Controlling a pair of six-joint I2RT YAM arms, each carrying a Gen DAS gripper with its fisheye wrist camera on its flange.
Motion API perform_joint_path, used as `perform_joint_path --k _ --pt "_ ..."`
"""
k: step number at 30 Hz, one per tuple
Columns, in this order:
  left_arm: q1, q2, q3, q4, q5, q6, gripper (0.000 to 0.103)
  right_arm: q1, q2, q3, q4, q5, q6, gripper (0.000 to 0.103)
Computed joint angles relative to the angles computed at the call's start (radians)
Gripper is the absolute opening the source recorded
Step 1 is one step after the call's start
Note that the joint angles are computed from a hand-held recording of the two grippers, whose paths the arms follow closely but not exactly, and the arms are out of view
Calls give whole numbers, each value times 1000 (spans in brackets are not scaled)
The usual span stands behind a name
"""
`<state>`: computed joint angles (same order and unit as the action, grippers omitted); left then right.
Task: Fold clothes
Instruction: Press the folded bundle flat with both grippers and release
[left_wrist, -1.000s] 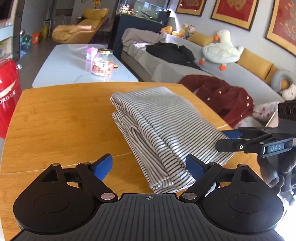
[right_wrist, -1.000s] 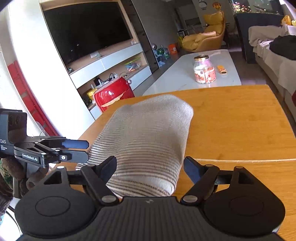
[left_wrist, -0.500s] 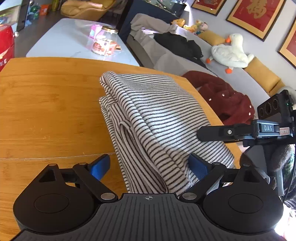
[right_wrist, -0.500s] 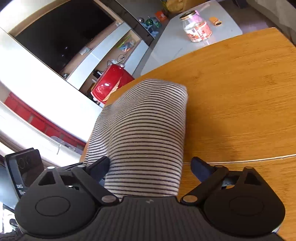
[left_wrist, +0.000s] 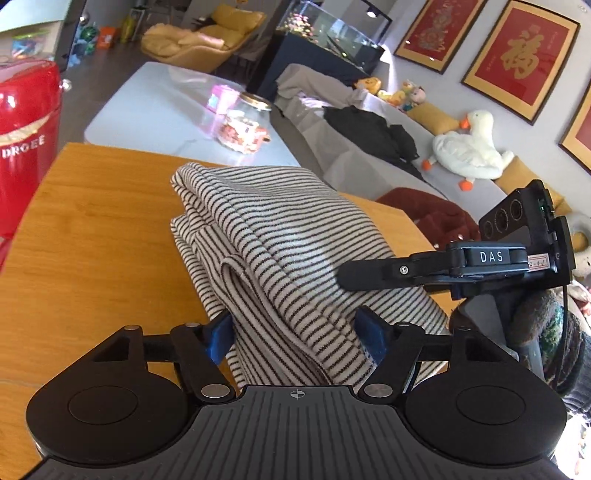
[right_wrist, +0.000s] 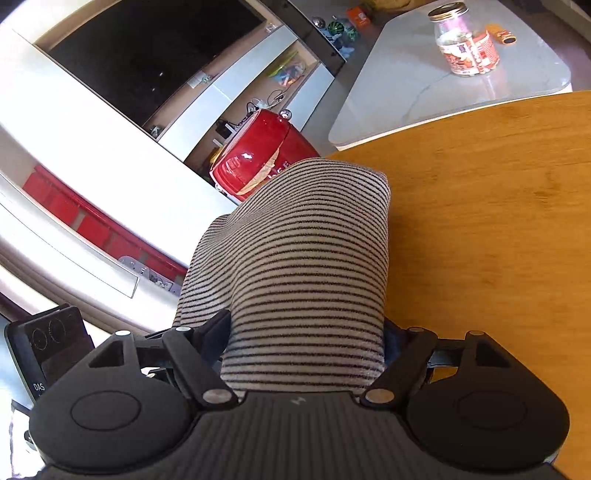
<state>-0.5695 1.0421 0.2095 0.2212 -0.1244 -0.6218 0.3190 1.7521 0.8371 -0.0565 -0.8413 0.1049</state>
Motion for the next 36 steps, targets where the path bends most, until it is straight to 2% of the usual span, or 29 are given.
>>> perform_joint_path --k 4,9,12,13,15,18,20,24,26,30,32,35,36 --pt "201 -12 -19 29 111 94 75 95 111 81 149 47 135 79" --pt "404 15 -36 93 249 134 74 152 212 223 152 98 141 79" --pt "447 -148 -50 -1 238 170 72 171 184 226 135 160 116 82" --pt "460 -229 -52 -44 242 184 72 173 151 189 157 184 97 82" --pt "495 -300 -37 -73 289 212 73 180 70 88 232 246 44 84" --pt "488 -124 47 36 304 257 75 214 -52 -61 340 361 -37 86" --pt "470 95 140 109 282 271 75 236 -119 -132 373 400 -49 86" --pt "458 426 298 168 227 270 76 316 -175 -176 317 546 -75 84" --pt "467 454 296 190 230 241 76 291 -146 -159 294 498 -84 82" --pt "417 334 232 108 139 236 75 198 -98 -124 257 319 -154 79" --pt "401 287 190 112 107 221 75 157 -78 -110 237 248 -195 79" --pt "385 236 148 132 59 175 75 155 -123 -163 265 265 -155 80" --pt "355 196 138 109 6 150 75 160 -164 -202 283 284 -149 83"
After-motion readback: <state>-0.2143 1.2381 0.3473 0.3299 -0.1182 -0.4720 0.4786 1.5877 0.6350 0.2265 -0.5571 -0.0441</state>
